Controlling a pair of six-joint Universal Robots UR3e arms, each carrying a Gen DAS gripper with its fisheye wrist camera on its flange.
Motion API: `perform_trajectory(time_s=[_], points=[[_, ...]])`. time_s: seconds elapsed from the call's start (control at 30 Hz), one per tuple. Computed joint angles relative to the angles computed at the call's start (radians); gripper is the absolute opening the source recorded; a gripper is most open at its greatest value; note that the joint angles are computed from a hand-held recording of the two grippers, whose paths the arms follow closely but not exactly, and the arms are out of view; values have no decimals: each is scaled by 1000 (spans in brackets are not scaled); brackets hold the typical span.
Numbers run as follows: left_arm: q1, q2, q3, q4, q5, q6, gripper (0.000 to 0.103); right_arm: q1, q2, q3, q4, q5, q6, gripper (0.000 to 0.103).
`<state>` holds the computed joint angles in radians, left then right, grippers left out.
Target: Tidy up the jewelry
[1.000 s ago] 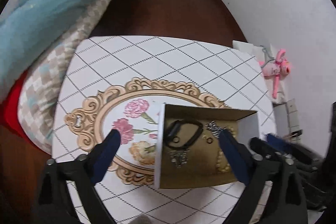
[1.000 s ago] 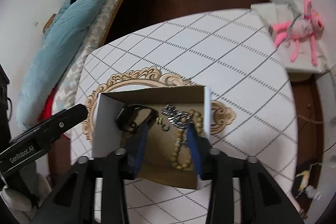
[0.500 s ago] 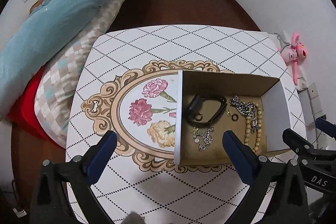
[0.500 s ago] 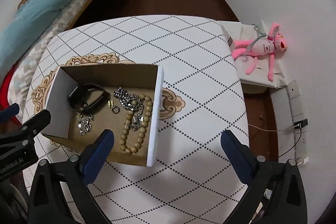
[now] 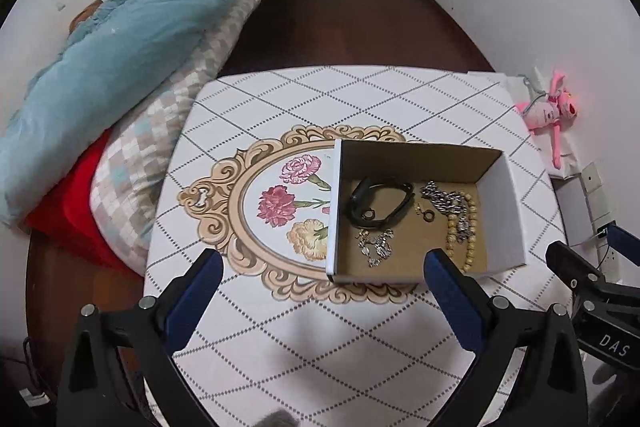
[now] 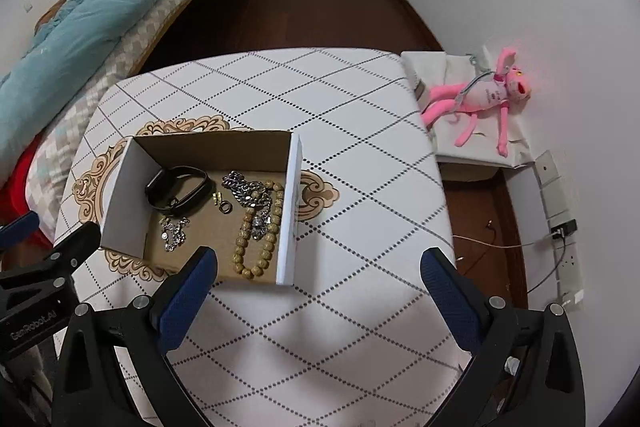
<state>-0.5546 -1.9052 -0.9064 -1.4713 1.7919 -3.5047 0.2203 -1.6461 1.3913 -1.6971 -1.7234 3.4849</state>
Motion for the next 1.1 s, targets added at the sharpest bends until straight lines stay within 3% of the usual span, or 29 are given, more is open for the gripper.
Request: perform_trajectory(time_s=[0.27,0.53,0.8,1.1], points=[[-66,128,4,-48,60,-50,102,53,-125,-70,116,-41,48,103],[-164,139,200,-202,142,-112,102,184,-143,-317,308,-142,145,103],[-215,125,384,-336,164,-168,102,359,-34,-668,527,-293,266,103],[-230,148,407,-382,167,-202,102,486,156,-1106,786,-387,357,103]])
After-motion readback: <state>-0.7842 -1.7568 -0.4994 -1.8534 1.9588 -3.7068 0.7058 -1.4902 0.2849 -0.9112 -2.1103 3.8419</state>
